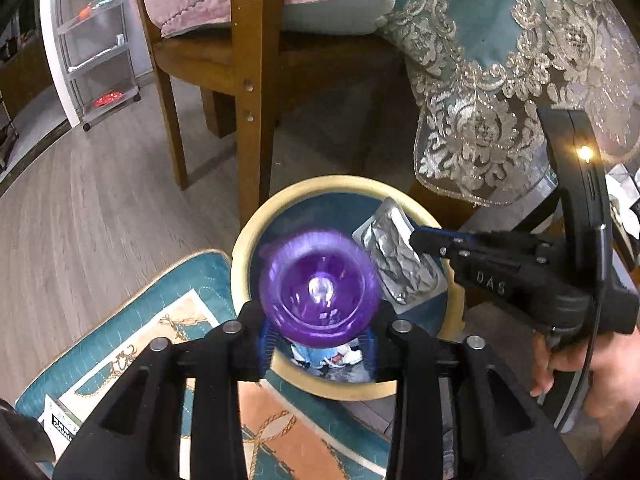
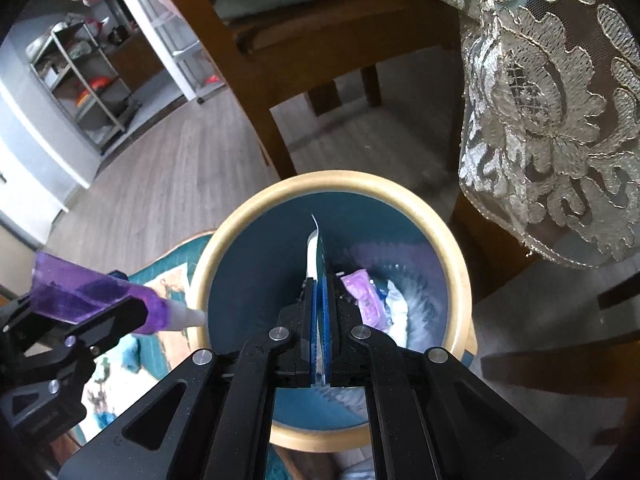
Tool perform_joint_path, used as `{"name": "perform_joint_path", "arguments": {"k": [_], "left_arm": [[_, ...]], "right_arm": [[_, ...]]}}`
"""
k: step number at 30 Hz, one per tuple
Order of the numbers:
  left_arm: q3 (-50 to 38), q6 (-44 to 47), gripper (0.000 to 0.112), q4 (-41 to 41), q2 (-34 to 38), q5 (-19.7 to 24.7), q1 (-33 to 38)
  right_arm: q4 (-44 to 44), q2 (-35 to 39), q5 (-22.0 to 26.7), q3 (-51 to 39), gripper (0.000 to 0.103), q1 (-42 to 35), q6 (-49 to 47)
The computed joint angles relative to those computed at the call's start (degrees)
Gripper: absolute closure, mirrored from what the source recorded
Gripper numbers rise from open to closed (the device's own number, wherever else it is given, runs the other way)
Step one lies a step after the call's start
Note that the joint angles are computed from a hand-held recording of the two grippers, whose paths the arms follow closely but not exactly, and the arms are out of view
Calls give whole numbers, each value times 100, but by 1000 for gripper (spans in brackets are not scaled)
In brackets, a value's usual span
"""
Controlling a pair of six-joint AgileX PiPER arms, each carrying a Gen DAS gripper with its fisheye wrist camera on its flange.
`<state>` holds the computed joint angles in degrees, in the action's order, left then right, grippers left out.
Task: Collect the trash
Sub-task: 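Carry bottle and blister tray over the wastebasket and open both grippers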
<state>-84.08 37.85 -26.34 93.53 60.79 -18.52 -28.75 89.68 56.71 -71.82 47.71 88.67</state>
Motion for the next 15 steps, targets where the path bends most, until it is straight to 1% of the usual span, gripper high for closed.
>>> {"name": "perform_joint_path", "arguments": {"k": [1, 2, 3, 6, 7, 9, 11, 12, 13, 14, 15], "left_arm": [[17, 11, 68, -25, -20, -22, 23], [33, -14, 59, -1, -38, -64, 28], [76, 2, 57, -6, -67, -101, 71], [62, -42, 57, 47, -58, -66, 171], [79, -36, 57, 24, -74, -40, 250], [154, 8, 51, 13, -155, -20, 407], [233, 112, 47, -19, -263, 2, 572], [285, 178, 44, -29, -346, 18, 674], [320, 245, 42, -54, -406, 49, 772], [361, 321, 38, -82, -486, 82, 893], [404, 398, 34, -106, -567, 103, 1013]], "right_arm": [[-3, -13, 17, 16, 97, 0, -5], [0, -16, 29, 24, 92, -17, -25], [-20, -17, 59, 25, 91, -9, 8], [-52, -67, 109, 61, 86, 12, 75], [-66, -63, 121, 49, 83, 22, 80], [-95, -39, 130, 4, 77, 35, 68], [-183, -25, 200, -85, 62, 95, 55], [-240, -13, 251, -133, 57, 137, 55], [-313, 0, 309, -193, 48, 188, 60], [-394, 12, 362, -261, 42, 244, 69], [-484, 5, 389, -300, 33, 309, 106]]}}
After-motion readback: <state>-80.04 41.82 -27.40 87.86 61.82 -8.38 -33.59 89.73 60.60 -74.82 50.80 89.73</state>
